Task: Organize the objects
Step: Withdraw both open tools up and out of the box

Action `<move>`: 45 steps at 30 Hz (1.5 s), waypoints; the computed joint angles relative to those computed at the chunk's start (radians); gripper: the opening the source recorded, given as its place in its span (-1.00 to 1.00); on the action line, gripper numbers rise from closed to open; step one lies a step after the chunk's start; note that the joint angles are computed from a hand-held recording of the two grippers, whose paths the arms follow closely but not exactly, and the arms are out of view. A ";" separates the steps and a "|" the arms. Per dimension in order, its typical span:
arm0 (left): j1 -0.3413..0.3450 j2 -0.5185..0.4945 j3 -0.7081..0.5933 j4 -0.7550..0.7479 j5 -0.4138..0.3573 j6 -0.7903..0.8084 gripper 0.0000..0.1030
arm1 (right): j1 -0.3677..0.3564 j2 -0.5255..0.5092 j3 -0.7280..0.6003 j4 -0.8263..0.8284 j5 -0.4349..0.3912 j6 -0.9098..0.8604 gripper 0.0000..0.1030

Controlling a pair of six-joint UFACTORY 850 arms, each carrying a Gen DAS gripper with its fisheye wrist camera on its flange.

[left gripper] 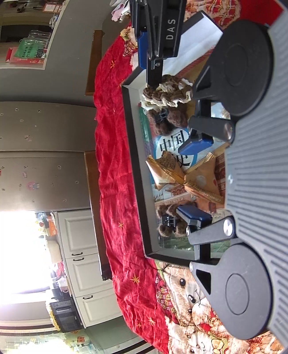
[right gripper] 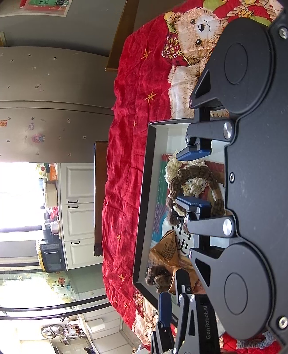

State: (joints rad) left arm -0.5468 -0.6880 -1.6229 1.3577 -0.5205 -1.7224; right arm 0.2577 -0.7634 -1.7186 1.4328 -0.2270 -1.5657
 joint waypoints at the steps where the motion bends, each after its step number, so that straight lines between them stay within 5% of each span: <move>1: -0.001 0.005 0.004 0.007 -0.003 -0.006 0.28 | 0.000 0.006 0.006 0.013 0.000 -0.014 -0.35; 45: -0.115 0.252 0.257 0.193 -0.177 -0.220 0.49 | -0.017 0.352 0.397 0.396 -0.075 -0.490 -0.20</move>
State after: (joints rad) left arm -0.6616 -0.4361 -1.3663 1.5511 -0.6979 -1.9420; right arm 0.2410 -0.4117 -1.3217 1.8286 -0.3023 -2.0559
